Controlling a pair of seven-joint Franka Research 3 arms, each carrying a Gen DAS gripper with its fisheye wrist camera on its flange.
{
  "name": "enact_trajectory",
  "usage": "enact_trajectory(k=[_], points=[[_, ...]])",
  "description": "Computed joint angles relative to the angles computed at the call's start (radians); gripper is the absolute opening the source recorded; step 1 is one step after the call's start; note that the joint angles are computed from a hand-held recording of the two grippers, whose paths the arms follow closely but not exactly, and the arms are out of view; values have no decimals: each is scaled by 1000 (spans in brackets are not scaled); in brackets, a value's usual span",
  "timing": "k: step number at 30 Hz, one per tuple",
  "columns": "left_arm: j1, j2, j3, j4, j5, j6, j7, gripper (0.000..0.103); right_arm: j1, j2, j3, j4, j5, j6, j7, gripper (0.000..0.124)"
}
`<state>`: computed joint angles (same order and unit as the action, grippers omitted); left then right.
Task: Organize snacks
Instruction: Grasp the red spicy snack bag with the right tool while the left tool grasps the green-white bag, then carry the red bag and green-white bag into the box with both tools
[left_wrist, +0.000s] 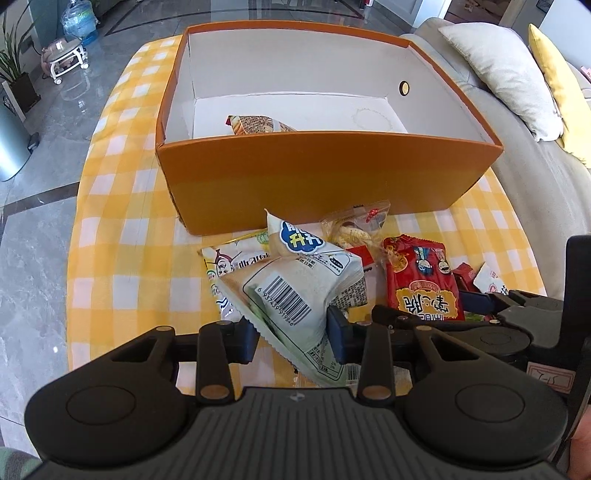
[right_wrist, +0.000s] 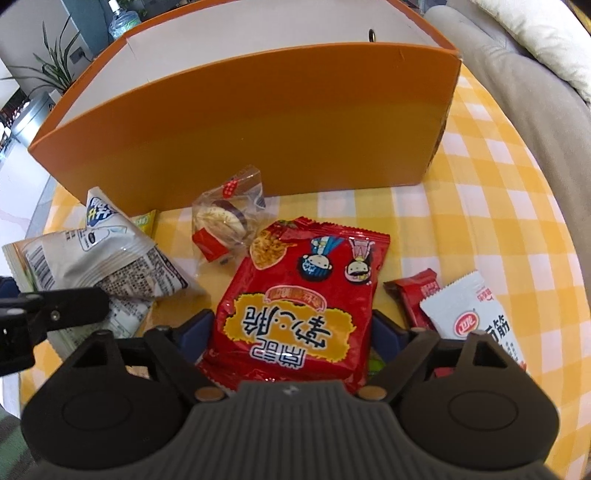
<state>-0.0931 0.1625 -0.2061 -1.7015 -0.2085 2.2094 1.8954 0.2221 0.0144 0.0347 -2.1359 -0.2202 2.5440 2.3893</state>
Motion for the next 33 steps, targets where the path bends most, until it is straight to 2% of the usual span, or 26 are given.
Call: enact_trajectory(k=[5, 12, 23, 33], points=[[6, -18, 1, -9, -27, 1, 7, 42, 2, -11, 3, 3, -18, -28, -4, 74], [7, -57, 10, -36, -46, 5, 3, 42, -8, -58, 10, -23, 24, -37, -28, 66], [2, -129, 32, -89, -68, 25, -4, 40, -29, -171, 49, -67, 31, -39, -14, 65], [-1, -170, 49, -106, -126, 60, 22, 33, -67, -253, 84, -98, 11, -3, 13, 65]])
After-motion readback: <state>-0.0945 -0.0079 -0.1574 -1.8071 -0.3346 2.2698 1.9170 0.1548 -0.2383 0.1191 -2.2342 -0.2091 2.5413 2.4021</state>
